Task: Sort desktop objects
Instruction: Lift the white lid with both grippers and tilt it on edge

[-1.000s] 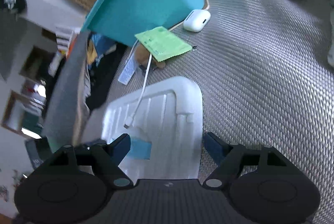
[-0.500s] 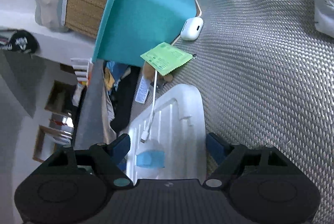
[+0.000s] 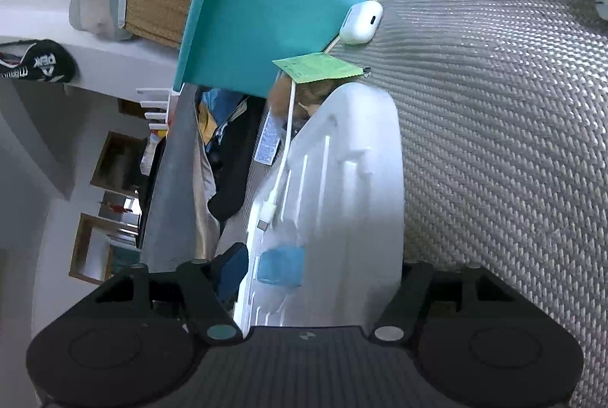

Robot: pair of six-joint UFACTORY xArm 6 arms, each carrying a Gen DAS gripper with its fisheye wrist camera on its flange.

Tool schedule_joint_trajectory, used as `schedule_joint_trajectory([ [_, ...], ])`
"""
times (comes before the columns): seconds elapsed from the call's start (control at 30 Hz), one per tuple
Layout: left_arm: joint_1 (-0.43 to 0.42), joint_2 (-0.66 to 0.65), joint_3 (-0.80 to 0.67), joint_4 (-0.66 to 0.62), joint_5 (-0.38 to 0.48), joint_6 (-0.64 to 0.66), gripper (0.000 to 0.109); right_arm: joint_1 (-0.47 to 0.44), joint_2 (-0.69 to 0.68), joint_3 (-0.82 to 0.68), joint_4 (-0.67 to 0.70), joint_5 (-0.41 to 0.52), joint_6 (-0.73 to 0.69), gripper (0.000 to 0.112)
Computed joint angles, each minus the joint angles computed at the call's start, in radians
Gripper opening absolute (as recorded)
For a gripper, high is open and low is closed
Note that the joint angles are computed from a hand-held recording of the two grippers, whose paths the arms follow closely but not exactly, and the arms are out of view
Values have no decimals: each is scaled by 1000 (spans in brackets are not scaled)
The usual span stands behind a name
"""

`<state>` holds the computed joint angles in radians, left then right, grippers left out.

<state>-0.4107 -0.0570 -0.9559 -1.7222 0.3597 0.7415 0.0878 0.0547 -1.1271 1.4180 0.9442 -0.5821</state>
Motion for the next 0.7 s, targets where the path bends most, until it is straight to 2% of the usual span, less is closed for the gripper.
schedule_joint_trajectory([
  [0.07,12,-1,7,-116,23,69,58,-3,3,-2,-15,-3,22,58],
  [0.1,14,-2,9,-141,26,83,58,-8,-2,6,-14,-1,30,54],
  [0.17,7,2,5,-146,10,88,56,-14,0,12,-19,3,57,37],
  [0.23,-21,4,0,-111,-49,94,53,-15,1,16,-25,1,72,35],
  [0.33,-62,10,-10,-130,-121,195,53,-21,1,21,-16,5,80,33],
  [0.4,-37,5,-1,-233,-76,269,53,-28,-1,34,15,12,91,31],
  [0.47,-1,-3,19,-288,-8,286,52,-36,1,51,69,32,93,25],
  [0.53,27,-3,29,-292,40,252,49,-45,6,61,120,63,83,20],
  [0.6,41,-1,33,-289,66,240,47,-52,10,74,194,94,56,10],
  [0.7,46,0,34,-297,78,234,47,-55,12,71,232,116,32,10],
])
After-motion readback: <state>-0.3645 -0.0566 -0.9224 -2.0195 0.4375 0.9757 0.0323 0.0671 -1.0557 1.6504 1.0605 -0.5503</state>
